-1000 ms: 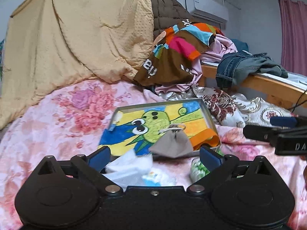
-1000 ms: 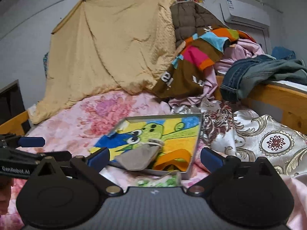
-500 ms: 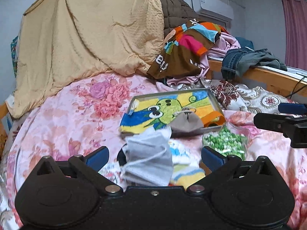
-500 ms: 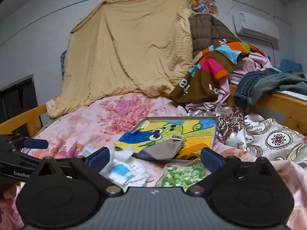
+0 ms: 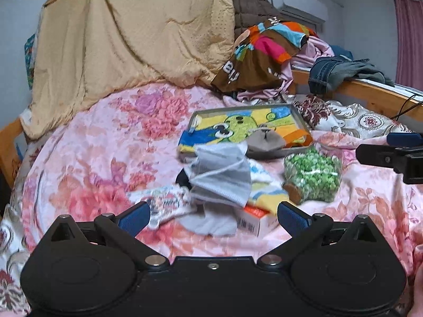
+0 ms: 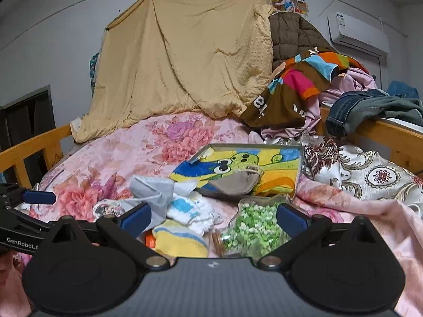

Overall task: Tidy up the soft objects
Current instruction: 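Move both tools back toward the grey face mask and striped sock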

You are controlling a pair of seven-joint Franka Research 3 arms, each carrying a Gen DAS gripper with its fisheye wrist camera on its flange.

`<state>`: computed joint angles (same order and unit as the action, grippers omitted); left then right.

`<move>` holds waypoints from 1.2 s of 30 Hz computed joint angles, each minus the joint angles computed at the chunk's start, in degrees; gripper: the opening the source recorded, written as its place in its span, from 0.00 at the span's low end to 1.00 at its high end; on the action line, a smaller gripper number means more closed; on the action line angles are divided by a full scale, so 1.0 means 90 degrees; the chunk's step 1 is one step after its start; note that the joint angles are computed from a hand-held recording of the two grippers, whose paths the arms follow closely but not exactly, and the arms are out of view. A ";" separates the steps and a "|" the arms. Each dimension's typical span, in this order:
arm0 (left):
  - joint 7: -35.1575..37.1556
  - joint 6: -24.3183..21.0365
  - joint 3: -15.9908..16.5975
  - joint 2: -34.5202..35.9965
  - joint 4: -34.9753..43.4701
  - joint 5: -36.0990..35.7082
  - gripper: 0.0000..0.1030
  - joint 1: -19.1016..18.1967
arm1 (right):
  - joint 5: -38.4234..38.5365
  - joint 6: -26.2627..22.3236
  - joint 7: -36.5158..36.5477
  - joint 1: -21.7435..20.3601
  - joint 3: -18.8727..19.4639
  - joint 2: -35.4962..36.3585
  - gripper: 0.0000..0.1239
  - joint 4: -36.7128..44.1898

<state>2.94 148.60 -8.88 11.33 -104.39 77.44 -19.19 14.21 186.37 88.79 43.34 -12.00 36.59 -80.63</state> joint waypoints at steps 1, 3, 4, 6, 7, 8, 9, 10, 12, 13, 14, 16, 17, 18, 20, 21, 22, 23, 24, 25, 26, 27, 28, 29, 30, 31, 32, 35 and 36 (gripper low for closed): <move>0.0009 -0.0013 -0.0004 -0.0025 -0.0044 -0.0050 0.99 0.0005 | 0.0004 -0.0012 0.0010 0.0071 -0.0067 -0.0034 0.83 -0.0064; 0.0080 -0.0037 -0.0018 -0.0066 -0.0097 -0.0175 0.99 0.0023 | 0.0008 -0.0028 0.0036 0.0183 -0.0170 -0.0096 0.83 -0.0174; 0.0080 -0.0066 -0.0023 -0.0087 -0.0122 -0.0188 0.99 0.0020 | 0.0010 -0.0057 0.0068 0.0260 -0.0252 -0.0120 0.83 -0.0221; 0.0106 -0.0104 -0.0035 -0.0104 -0.0138 -0.0196 0.99 0.0021 | -0.0017 -0.0173 0.0156 0.0398 -0.0417 -0.0144 0.83 -0.0262; 0.0140 -0.0139 -0.0043 -0.0107 -0.0143 -0.0213 0.99 0.0018 | -0.0060 -0.0257 0.0208 0.0437 -0.0468 -0.0149 0.83 -0.0264; 0.0188 -0.0199 -0.0055 -0.0100 -0.0134 -0.0241 0.99 0.0009 | -0.0128 -0.0353 0.0264 0.0467 -0.0510 -0.0153 0.83 -0.0260; 0.0257 -0.0270 -0.0066 -0.0093 -0.0128 -0.0287 0.99 0.0000 | -0.0217 -0.0421 0.0324 0.0479 -0.0536 -0.0143 0.83 -0.0241; 0.0364 -0.0335 -0.0076 -0.0075 -0.0100 -0.0371 0.99 -0.0001 | -0.0314 -0.0482 0.0396 0.0504 -0.0582 -0.0128 0.83 -0.0222; 0.0503 -0.0418 -0.0086 -0.0053 -0.0083 -0.0512 0.99 -0.0007 | -0.0493 -0.0572 0.0542 0.0528 -0.0630 -0.0111 0.83 -0.0191; 0.0536 -0.0420 -0.0083 -0.0048 -0.0081 -0.0562 0.99 -0.0006 | -0.0577 -0.0618 0.0608 0.0518 -0.0628 -0.0103 0.83 -0.0170; 0.0579 -0.0441 -0.0081 -0.0037 -0.0066 -0.0618 0.99 -0.0007 | -0.0665 -0.0669 0.0674 0.0516 -0.0634 -0.0099 0.83 -0.0154; 0.0677 -0.0518 -0.0079 -0.0007 -0.0025 -0.0728 0.99 -0.0019 | -0.0843 -0.0756 0.0783 0.0482 -0.0609 -0.0090 0.83 -0.0121; 0.0733 -0.0557 -0.0078 0.0002 -0.0012 -0.0786 0.99 -0.0026 | -0.0931 -0.0808 0.0828 0.0453 -0.0577 -0.0090 0.83 -0.0105; 0.0788 -0.0595 -0.0076 0.0015 0.0007 -0.0841 0.99 -0.0032 | -0.1020 -0.0887 0.0863 0.0416 -0.0535 -0.0088 0.83 -0.0077; 0.0894 -0.0683 -0.0074 0.0031 0.0035 -0.0972 0.99 -0.0043 | -0.1201 -0.1082 0.0925 0.0338 -0.0443 -0.0078 0.83 0.0004; 0.0913 -0.0699 -0.0068 0.0038 0.0045 -0.1008 0.99 -0.0047 | -0.1297 -0.1204 0.0948 0.0301 -0.0395 -0.0067 0.83 0.0059; 0.0913 -0.0718 -0.0060 0.0050 0.0060 -0.1013 0.99 -0.0056 | -0.1389 -0.1304 0.0961 0.0252 -0.0334 -0.0058 0.83 0.0108; 0.0887 -0.0786 -0.0053 0.0071 0.0085 -0.0978 0.99 -0.0084 | -0.1490 -0.1459 0.0970 0.0213 -0.0280 -0.0039 0.83 0.0178; 0.0897 -0.0865 -0.0048 0.0101 0.0121 -0.0954 0.99 -0.0109 | -0.1581 -0.1607 0.0988 0.0168 -0.0223 -0.0008 0.83 0.0264; 0.0940 -0.0939 -0.0048 0.0134 0.0166 -0.0961 0.99 -0.0130 | -0.1669 -0.1777 0.1000 0.0119 -0.0159 0.0030 0.83 0.0365; 0.1002 -0.1016 -0.0048 0.0172 0.0218 -0.0983 0.99 -0.0150 | -0.1753 -0.1924 0.1015 0.0070 -0.0094 0.0067 0.83 0.0457; 0.1060 -0.1075 -0.0046 0.0204 0.0260 -0.1003 0.99 -0.0168 | -0.1835 -0.2062 0.1045 0.0026 -0.0039 0.0108 0.83 0.0549; 0.1105 -0.1112 -0.0040 0.0229 0.0294 -0.1027 0.99 -0.0180 | -0.1922 -0.2188 0.1098 -0.0002 -0.0003 0.0141 0.83 0.0627; 0.1125 -0.1119 -0.0031 0.0238 0.0306 -0.1046 0.99 -0.0186 | -0.1994 -0.2315 0.1126 -0.0052 0.0063 0.0171 0.83 0.0713; 0.1154 -0.1109 -0.0022 0.0254 0.0327 -0.1079 0.99 -0.0182 | -0.2057 -0.2397 0.1158 -0.0105 0.0138 0.0181 0.83 0.0755; 0.1181 -0.1089 -0.0011 0.0271 0.0351 -0.1109 0.99 -0.0176 | -0.2096 -0.2458 0.1189 -0.0175 0.0234 0.0203 0.83 0.0815; 0.1203 -0.1071 0.0002 0.0289 0.0373 -0.1124 0.99 -0.0172 | -0.2109 -0.2494 0.1186 -0.0279 0.0372 0.0222 0.83 0.0870; 0.1434 -0.0960 0.0036 0.0385 0.0489 -0.1294 0.99 -0.0114 | -0.1827 -0.2716 0.0881 -0.0805 0.1076 0.0368 0.83 0.1180; 0.1536 -0.0913 0.0051 0.0426 0.0537 -0.1368 0.99 -0.0093 | -0.1718 -0.2831 0.0749 -0.0936 0.1253 0.0434 0.83 0.1306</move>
<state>16.77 140.38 -8.43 15.16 -99.56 65.13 -20.03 -1.25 160.88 95.53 34.91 -0.72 40.50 -68.88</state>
